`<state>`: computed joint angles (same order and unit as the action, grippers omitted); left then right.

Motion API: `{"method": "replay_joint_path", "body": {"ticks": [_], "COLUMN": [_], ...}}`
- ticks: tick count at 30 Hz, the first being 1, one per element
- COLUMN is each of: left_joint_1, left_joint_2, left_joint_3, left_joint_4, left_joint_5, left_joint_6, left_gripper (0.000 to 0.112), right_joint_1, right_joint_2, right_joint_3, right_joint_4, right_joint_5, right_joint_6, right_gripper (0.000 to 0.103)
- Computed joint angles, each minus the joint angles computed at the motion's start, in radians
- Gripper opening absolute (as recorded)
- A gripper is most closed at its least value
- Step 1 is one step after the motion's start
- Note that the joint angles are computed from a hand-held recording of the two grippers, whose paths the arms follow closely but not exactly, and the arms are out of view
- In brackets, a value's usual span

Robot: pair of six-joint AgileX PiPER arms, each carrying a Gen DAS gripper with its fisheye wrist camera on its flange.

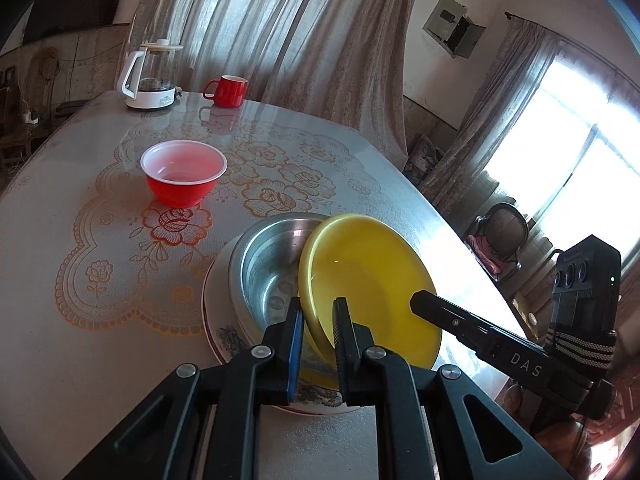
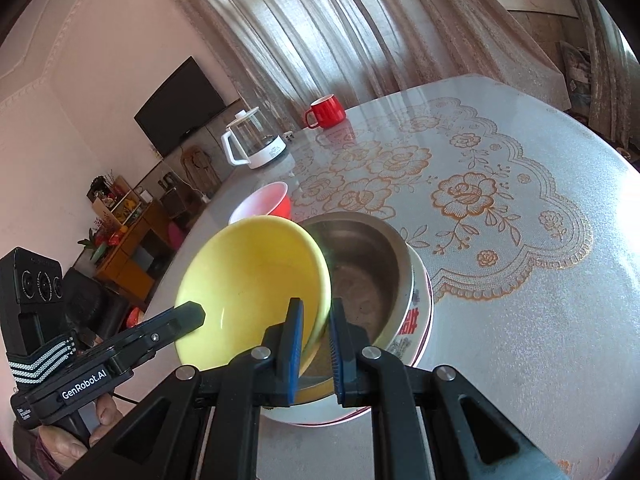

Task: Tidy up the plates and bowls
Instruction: 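Lower the yellow bowl into the steel bowl with the right tool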

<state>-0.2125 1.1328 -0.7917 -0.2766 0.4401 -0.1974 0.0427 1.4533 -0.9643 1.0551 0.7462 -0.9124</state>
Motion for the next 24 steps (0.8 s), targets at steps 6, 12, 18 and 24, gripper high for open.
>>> {"method": "replay_joint_path", "body": {"ticks": [6,12,18,24], "left_joint_1": [0.016,-0.047,-0.095,-0.104], "left_joint_2": [0.042,0.065,0.107,0.136], "left_joint_3": [-0.004,-0.021,-0.025,-0.018], "left_joint_4": [-0.045,0.194,0.432,0.483], "left_joint_5": [-0.001,-0.023,-0.037,-0.059], "left_joint_6": [0.002,-0.186,-0.391,-0.430], "left_gripper": [0.013,0.013,0.013,0.013], "right_joint_1": [0.132,0.160,0.173,0.198], "right_joint_2": [-0.094,-0.057,-0.031,-0.016], "right_joint_3": [0.079,0.066,0.061,0.068], "right_joint_4": [-0.102,-0.203,-0.224,-0.263], "right_joint_5": [-0.247,-0.290,-0.315,-0.361], "right_joint_6": [0.022,0.117,0.138,0.167], "right_gripper": [0.011,0.011,0.012,0.016]}}
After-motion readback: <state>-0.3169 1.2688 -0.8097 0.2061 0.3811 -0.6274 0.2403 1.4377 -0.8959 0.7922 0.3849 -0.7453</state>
